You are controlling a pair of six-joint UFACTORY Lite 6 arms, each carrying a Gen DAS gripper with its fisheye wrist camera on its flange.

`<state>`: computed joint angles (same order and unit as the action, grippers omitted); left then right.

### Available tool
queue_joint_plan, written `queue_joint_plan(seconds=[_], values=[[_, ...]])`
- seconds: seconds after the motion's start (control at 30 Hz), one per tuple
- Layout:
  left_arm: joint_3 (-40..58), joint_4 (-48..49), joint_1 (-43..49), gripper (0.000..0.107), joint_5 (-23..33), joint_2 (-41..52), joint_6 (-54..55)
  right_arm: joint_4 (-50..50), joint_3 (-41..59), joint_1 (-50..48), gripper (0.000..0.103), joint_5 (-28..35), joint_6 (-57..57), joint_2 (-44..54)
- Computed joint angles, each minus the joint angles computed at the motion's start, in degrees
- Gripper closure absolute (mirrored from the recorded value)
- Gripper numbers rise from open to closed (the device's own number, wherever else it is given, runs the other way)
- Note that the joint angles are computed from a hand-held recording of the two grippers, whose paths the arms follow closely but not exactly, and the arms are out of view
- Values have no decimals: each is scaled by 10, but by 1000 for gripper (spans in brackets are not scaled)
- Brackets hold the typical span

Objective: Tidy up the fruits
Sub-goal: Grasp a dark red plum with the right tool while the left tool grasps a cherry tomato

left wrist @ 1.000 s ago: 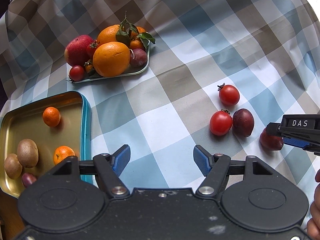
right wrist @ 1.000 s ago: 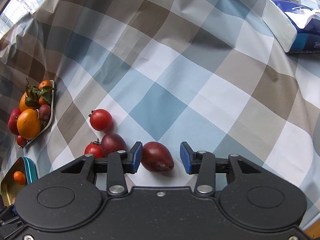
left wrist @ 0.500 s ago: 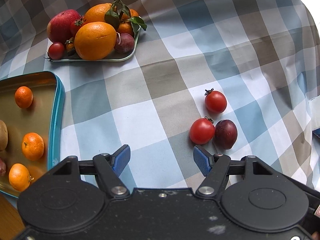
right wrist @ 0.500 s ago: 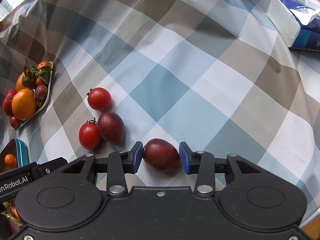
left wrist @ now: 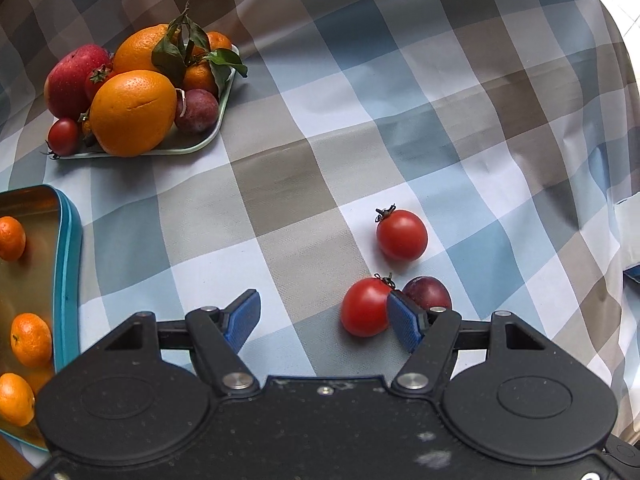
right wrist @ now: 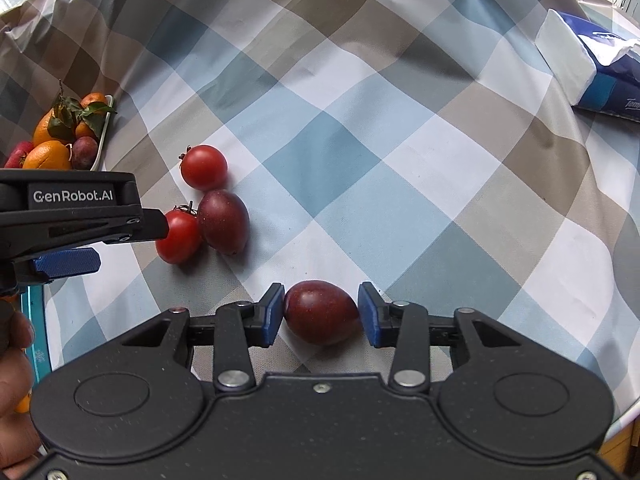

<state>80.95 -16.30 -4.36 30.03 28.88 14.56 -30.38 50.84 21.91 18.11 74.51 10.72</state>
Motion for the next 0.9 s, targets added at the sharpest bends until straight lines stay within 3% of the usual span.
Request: queue_joint_plan(seconds=[0.27, 0.43, 0.8, 0.9], values=[[-28, 31, -25, 35, -56, -9, -19, -3, -12, -2, 54, -10, 4, -10], [-17, 47, -35, 36, -52, 6, -47, -34, -19, 14, 54, -1, 27, -17], [5, 112, -56, 37, -50, 45, -128, 18, -54, 4, 54, -25, -21, -46], [1, 110, -58, 42, -57, 44, -126, 3, -53, 10, 54, -21, -8, -44]])
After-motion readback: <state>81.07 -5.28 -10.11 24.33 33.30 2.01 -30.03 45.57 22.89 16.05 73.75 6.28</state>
